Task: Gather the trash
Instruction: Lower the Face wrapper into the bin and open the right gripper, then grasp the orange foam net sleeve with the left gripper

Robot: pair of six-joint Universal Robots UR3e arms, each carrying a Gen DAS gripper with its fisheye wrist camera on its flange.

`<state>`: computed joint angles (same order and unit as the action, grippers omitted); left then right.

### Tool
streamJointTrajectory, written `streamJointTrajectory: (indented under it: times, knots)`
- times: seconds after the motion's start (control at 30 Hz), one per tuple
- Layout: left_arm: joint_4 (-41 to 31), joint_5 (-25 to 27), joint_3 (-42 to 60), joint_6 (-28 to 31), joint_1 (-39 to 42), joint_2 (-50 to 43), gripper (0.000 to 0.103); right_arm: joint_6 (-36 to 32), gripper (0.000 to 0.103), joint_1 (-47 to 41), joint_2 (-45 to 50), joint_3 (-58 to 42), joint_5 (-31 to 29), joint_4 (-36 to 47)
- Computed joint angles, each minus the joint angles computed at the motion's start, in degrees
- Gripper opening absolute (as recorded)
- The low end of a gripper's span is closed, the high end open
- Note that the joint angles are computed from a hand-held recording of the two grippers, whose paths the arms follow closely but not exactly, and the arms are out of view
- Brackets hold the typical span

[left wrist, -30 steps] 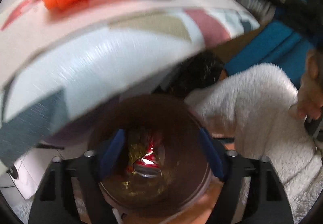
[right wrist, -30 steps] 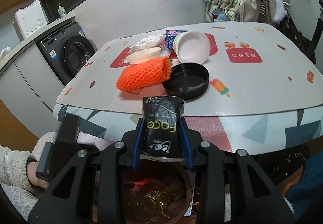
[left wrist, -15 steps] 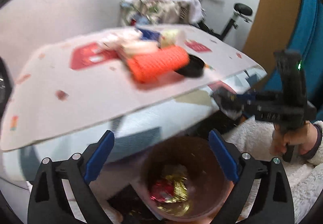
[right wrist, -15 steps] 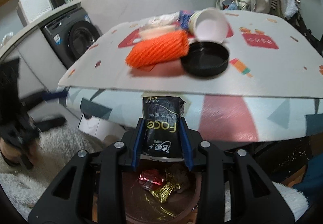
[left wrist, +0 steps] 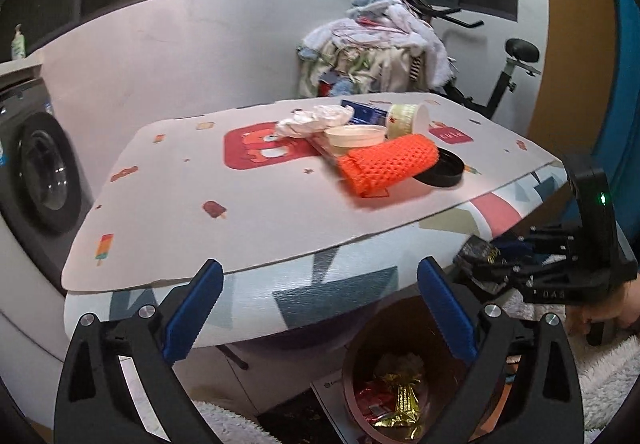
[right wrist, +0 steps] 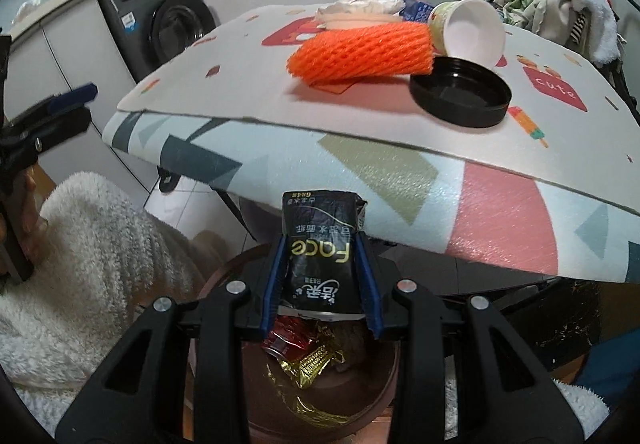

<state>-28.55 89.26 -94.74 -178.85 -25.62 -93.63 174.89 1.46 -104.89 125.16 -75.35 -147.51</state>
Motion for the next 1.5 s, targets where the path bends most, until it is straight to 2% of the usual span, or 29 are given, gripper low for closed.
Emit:
streamJointTrajectory:
  times: [0.23,0.43,0.77,0.9,1.0,1.07,1.13,1.5]
  knots:
    - [0.0,1.3,-1.1,-5.0,1.8,-0.3,0.097,-1.0,0.037,5.6,6.9,-2.6,-5.8,-0.7]
    - [-2.1,1.4,0.1,-5.7,1.8,-1.6,0.097,-1.6,0.037,9.1,11.2,-4.8,-8.8,0.4]
    - [-2.6,1.8,0.5,-6.1,1.6,-2.1,0.097,-1.6,0.037,8.1,10.5,-4.3,-8.3,1.5]
    - [-3.1,1.8,0.6,-6.3,1.7,-2.2,0.097,-1.3,0.040,8.6,11.2,-5.0,-9.1,2.1]
    - [-3.5,1.9,1.1,-6.4,1.7,-2.5,0.097,-0.6,0.059,9.0,11.7,-5.3,-10.2,2.1]
    - [-3.9,1.9,1.5,-6.4,1.7,-2.7,0.097,0.1,0.082,9.6,12.4,-5.3,-11.5,1.2]
    - [-4.2,2.0,1.6,-6.4,1.7,-2.8,0.097,0.9,0.095,10.3,12.8,-5.4,-13.2,0.6]
    - [-4.9,2.3,2.3,-6.4,1.6,-3.4,0.097,1.8,0.097,7.9,10.1,-3.7,-13.0,-0.8]
